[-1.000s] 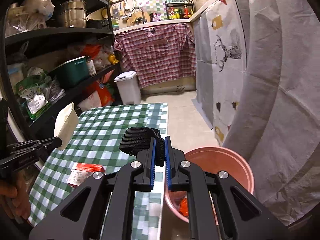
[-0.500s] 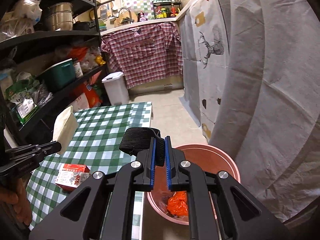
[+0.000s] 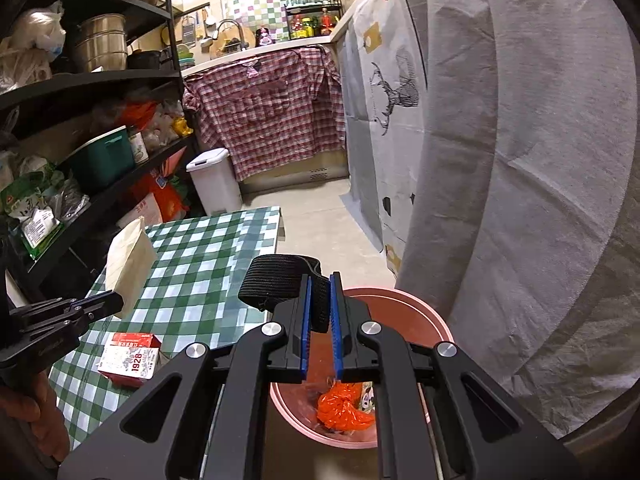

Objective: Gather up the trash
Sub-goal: 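Lower into the bin and open the left gripper while the right releases the strip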

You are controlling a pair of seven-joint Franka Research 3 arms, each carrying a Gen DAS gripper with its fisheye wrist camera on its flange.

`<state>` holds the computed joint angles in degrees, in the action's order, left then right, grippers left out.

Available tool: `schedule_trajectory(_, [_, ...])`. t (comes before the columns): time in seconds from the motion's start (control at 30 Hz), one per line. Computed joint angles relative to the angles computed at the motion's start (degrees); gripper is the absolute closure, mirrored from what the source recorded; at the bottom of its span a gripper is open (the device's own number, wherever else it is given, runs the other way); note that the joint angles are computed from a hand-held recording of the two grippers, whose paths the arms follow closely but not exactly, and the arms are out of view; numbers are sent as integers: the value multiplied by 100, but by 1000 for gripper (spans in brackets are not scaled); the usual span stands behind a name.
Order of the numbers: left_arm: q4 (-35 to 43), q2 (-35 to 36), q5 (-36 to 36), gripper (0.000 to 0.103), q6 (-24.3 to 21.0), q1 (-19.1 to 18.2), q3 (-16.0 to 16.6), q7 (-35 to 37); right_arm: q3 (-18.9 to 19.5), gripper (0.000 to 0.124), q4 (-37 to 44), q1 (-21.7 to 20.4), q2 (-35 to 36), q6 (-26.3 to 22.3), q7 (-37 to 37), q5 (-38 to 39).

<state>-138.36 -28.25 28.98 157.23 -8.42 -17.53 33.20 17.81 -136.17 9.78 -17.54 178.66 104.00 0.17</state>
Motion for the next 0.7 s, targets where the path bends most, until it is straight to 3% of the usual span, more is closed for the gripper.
schedule_trajectory(0.7, [309,533,138,102,79,-107,-21,59,98,114,61,-250,60,-127,384,-317])
